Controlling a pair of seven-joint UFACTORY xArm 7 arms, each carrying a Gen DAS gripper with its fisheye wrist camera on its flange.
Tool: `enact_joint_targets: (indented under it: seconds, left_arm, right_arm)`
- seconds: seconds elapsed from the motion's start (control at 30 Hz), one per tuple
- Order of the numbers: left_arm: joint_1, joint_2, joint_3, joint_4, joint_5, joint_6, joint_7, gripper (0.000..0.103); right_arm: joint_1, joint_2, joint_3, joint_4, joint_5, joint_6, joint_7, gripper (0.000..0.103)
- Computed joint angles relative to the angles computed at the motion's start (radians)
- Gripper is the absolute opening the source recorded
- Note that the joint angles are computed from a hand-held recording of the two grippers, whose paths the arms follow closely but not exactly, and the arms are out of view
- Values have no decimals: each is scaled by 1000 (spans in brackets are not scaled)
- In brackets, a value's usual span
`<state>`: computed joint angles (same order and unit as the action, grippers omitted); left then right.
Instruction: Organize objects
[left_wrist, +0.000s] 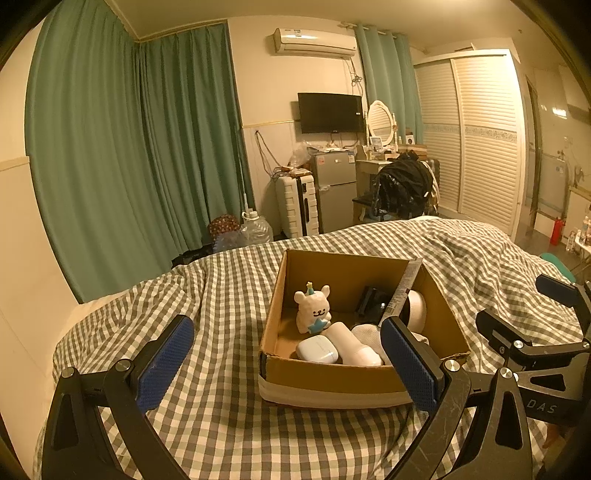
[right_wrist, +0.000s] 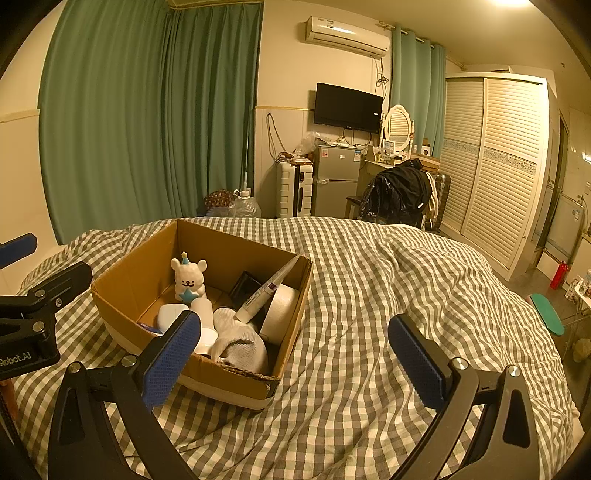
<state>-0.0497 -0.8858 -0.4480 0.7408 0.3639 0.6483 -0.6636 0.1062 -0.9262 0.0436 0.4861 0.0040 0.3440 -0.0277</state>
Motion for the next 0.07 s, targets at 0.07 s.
enact_joint_targets:
  seconds: [0.07]
  left_arm:
    - [6,-2,-6,2,5,7,-4,103]
  right_arm:
    - [-2,0,1,-2,-1,-2,2,102]
